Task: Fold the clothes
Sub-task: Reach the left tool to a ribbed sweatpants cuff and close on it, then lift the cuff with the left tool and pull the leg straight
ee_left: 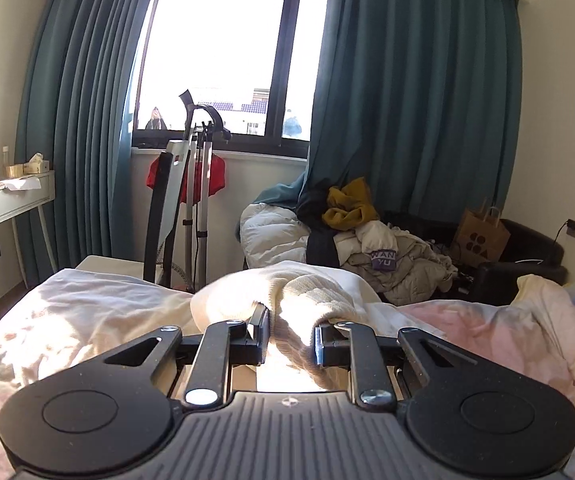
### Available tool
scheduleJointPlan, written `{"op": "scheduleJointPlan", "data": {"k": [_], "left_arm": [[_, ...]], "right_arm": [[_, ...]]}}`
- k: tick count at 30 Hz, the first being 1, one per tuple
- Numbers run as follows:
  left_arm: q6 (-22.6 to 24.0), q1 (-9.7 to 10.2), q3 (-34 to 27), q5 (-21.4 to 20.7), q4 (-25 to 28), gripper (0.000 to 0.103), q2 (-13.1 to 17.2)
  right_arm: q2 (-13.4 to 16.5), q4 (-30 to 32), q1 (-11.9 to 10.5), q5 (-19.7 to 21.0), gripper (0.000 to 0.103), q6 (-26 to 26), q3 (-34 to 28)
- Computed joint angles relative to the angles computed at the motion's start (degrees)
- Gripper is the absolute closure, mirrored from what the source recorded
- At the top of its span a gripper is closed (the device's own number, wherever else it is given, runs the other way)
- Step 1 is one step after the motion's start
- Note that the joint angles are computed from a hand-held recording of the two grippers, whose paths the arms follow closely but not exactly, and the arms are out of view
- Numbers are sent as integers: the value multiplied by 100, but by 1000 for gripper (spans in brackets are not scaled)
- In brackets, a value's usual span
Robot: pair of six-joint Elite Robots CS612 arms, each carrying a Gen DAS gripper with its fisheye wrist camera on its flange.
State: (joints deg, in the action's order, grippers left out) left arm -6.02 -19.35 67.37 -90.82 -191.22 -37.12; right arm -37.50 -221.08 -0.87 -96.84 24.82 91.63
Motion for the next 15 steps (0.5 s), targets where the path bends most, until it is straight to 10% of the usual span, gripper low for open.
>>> {"op": "scheduleJointPlan", "data": {"k": [8,15], "left_arm": [[-407,483,1425,-354,-529,83,-654],[-1255,813,1755,-518,466,86,-723]], "right_arm": [[-199,-47,84,408,0,-231,198],[-275,563,250,479,0,-914,173]]}}
